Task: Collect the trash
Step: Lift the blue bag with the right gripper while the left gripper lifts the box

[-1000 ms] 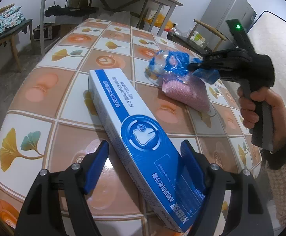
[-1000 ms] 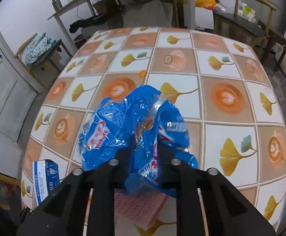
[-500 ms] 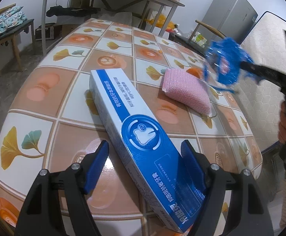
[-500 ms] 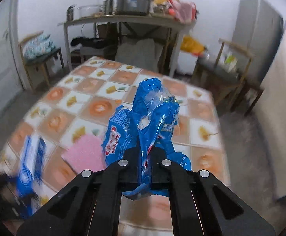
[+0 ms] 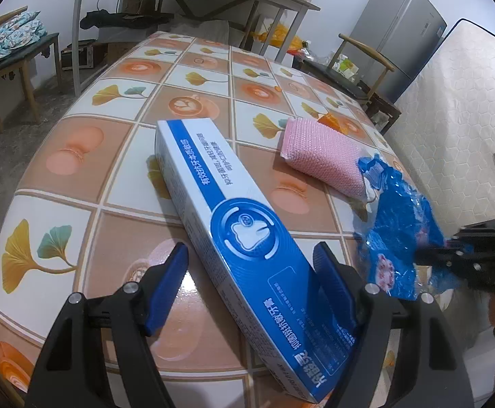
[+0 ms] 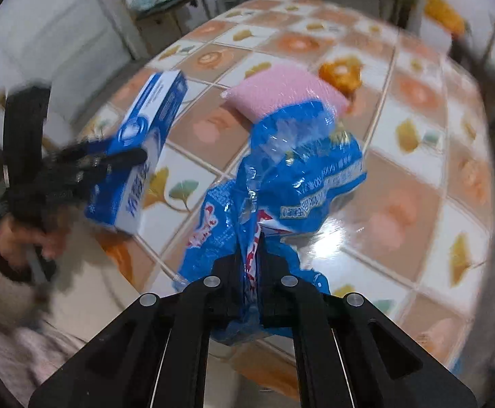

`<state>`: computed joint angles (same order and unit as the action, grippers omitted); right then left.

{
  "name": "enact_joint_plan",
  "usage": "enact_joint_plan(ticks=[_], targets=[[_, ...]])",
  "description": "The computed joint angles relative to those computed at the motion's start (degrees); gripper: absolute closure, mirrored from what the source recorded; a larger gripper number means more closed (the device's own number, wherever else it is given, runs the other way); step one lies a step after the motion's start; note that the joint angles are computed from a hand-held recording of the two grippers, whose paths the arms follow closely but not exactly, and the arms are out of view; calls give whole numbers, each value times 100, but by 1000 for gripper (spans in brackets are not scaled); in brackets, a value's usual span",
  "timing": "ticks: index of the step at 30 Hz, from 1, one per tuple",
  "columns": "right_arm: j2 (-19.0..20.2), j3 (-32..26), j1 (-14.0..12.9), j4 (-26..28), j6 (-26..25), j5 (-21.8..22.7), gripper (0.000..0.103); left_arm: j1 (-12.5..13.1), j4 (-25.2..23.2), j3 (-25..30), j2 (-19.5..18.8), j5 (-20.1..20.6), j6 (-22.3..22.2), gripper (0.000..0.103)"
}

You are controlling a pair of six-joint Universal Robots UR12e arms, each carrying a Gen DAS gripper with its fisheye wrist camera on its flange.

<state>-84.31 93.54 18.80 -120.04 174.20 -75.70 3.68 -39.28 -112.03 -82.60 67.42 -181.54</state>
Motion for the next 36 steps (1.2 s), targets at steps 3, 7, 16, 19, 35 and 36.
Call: enact_joint_plan(ticks=[3,7,16,19,35,36], targets=[[107,-9,-61,-105,345,104,94,7,-4,-6,2,-14,4,29],[210,-3,-40,-379,595,87,72,-3,7,-4,2,4,-1,29],[307,74,-104,-910,1038,524,38,-8,38,-12,-8,10,0,29],[364,82,-82,-995,1323,457,38,-18,62,-7,-22,22,-15,29],[4,576,-119,-1658,2198,35,102,-19,-10,-5,89,155,-285,47],[-59,646,-149,-1749,2252,69,102,-15,-25,-10,106,169,-319,49]])
